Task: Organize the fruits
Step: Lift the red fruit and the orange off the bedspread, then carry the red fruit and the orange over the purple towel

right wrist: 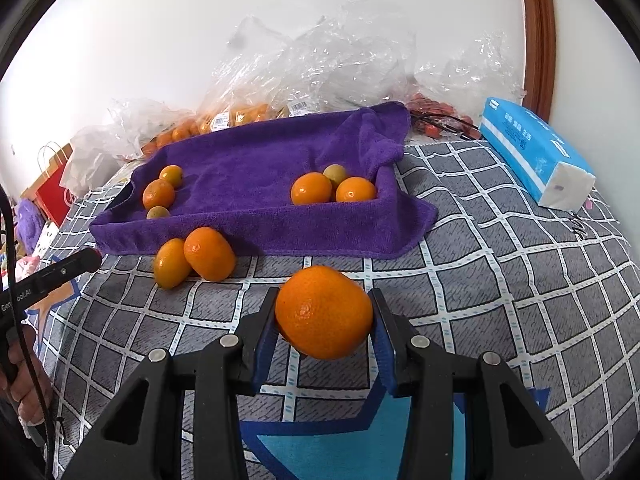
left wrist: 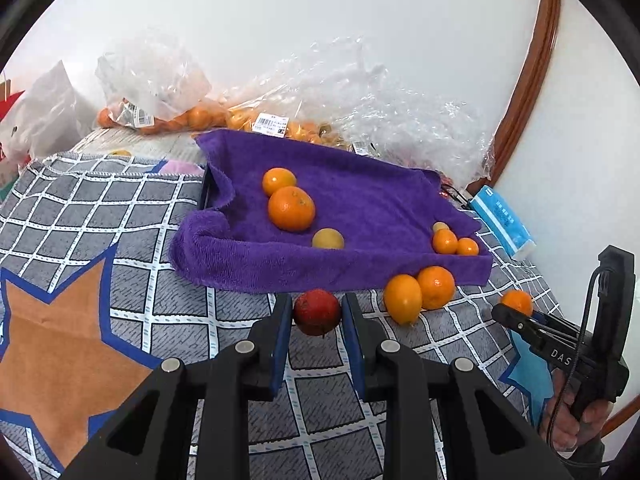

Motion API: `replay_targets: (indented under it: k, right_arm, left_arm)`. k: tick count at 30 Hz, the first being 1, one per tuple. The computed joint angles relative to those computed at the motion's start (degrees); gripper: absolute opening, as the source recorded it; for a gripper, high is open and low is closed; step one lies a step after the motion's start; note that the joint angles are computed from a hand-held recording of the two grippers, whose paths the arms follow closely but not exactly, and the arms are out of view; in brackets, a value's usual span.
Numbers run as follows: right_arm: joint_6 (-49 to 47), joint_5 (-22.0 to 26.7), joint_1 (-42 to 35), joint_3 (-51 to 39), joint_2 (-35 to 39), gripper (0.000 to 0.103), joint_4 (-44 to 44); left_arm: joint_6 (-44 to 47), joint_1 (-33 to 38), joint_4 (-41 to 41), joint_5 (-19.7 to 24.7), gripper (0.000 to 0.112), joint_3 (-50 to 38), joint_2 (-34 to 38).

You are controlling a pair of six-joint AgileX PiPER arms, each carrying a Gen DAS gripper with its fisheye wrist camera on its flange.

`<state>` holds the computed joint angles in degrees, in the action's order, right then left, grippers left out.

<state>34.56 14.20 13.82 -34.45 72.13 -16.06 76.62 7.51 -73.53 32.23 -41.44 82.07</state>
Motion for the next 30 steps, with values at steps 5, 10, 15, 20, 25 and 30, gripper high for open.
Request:
replay_targets:
  k: [5,10,15,20,25,30]
  right_arm:
    - [-6.32,1.09,-0.66,0.53,-1.36,0.042,7.27]
    - [0.27,2.92,1.23,1.16,-3.00,0.042,1.84]
    - [5.15,4.72,3.44,1.26,-4.83,0.042,-2.19]
    - [5.97,5.58,4.44,0.80,-5.41,0.042,-2.16]
    - [9.61,7.68,6.35,-0.52,-6.46,0.042,-5.57]
    - [13.09,9.60,7.99,-1.90,-7.40,0.042,-9.07]
  left_arm:
    - [1.22,0.06,-0.94,0.23,0.025,0.63,-0.84]
    - [3.46,0.49,-2.69,0.81,0.025,1.59,-1.95]
    - [5.19,-0.26,-4.31,-1.18,0.025,2.71,-3.20]
    - [7.97,-0.78,-6.06,-1.96,0.025,3.88,-4.67]
    - [9.96,-0.88,-7.55,-1.77,0.025,4.63,-5.72]
    - [12.74,-0.22,-10.27,-0.92,0.025,5.66,-6.78]
